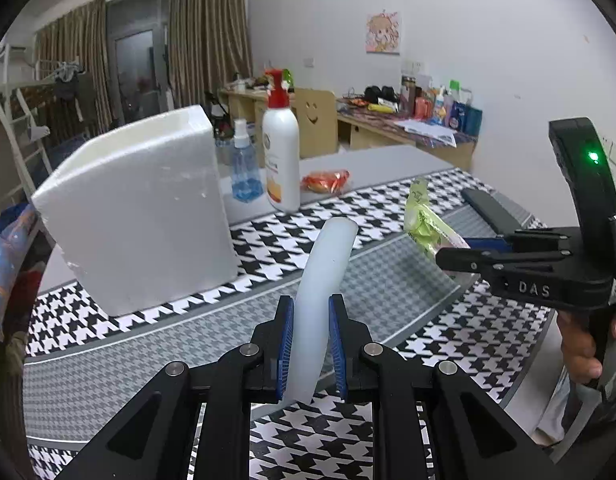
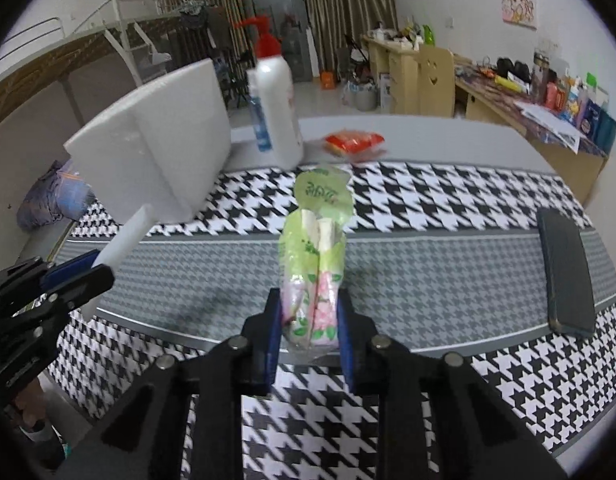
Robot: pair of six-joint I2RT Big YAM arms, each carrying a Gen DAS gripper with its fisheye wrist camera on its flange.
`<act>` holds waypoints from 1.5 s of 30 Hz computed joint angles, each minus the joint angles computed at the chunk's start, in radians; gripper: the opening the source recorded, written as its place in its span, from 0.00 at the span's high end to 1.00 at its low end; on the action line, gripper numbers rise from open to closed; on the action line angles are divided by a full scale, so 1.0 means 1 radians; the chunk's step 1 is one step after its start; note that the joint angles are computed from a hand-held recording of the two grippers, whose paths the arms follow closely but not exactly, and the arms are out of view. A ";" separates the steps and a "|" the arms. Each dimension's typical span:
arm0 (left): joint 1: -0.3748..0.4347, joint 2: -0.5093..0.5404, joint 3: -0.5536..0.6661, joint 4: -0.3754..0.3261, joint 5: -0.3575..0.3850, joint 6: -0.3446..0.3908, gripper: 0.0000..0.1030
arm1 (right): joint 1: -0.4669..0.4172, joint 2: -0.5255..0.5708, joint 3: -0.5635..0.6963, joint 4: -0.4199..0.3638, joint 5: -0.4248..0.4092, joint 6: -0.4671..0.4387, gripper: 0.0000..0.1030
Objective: Organize soft objects
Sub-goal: 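Carry the foam tube and snack bag up toward the white foam box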
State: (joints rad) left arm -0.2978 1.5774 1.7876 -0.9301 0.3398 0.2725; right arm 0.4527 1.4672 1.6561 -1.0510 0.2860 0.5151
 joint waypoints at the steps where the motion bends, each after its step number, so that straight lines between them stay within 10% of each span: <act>1: 0.001 -0.001 0.003 0.002 -0.001 -0.005 0.81 | 0.005 0.000 0.006 0.002 0.005 -0.004 0.71; 45: 0.060 0.001 0.133 0.100 -0.057 -0.107 0.81 | 0.074 0.103 0.265 0.072 0.084 -0.192 0.71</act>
